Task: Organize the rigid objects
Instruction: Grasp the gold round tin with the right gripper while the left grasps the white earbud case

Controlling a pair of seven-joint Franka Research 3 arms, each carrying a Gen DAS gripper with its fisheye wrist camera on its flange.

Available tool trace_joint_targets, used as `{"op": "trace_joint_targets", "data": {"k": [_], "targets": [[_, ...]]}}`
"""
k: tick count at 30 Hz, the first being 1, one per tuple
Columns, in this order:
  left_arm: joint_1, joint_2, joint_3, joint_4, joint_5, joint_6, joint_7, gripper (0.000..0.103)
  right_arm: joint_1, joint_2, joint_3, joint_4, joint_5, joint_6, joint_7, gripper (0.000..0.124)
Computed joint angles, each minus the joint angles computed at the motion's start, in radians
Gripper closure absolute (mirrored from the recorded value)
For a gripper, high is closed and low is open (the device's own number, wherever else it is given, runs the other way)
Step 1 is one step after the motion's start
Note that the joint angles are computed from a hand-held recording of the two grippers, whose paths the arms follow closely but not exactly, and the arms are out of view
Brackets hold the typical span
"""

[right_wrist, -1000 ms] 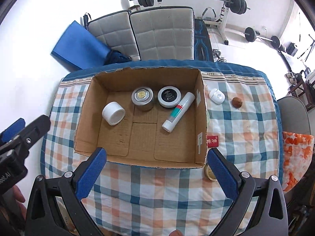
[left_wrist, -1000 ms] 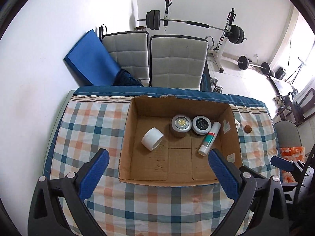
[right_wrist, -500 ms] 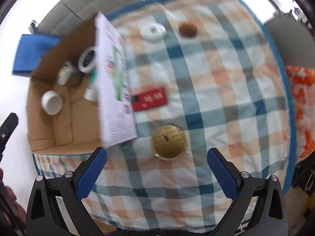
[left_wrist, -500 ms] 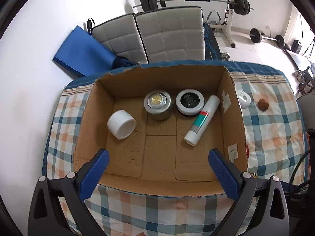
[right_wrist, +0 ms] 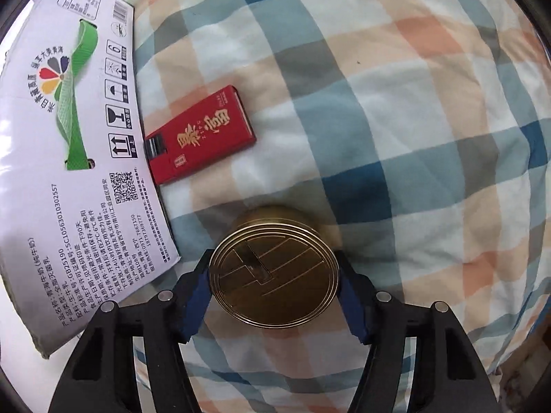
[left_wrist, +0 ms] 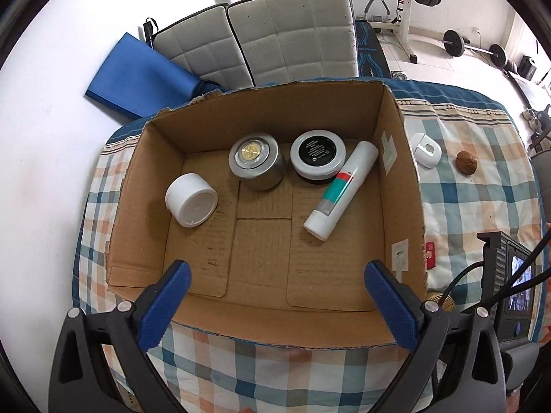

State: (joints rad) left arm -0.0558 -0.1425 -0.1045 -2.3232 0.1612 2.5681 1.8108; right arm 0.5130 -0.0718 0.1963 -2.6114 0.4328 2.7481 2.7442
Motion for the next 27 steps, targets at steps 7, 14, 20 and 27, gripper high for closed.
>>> {"op": "trace_joint_targets", "data": {"k": [7,14,20,27], "targets": [[-0.077,0.048,-0.013,0.130,-0.263,-0.156,0.153,0.000,-0.063,-0.190,-0.012,-0.085,-0.173,-0.148,0.028,0.057],[-0.134,0.341,-0.107,0.468,-0.236,-0.340,0.097,0.000,-0.213,-0.409,-0.067,-0.209,-0.233,-0.256,-0.060,0.057],[-0.177,0.609,-0.145,0.754,-0.166,-0.479,0.039,0.002,-0.330,-0.501,-0.123,-0.259,-0.229,-0.289,-0.173,0.056],[-0.264,0.841,-0.136,1.032,-0.018,-0.655,0.040,0.021,-0.426,-0.462,-0.200,-0.244,-0.191,-0.281,-0.381,0.056]]}}
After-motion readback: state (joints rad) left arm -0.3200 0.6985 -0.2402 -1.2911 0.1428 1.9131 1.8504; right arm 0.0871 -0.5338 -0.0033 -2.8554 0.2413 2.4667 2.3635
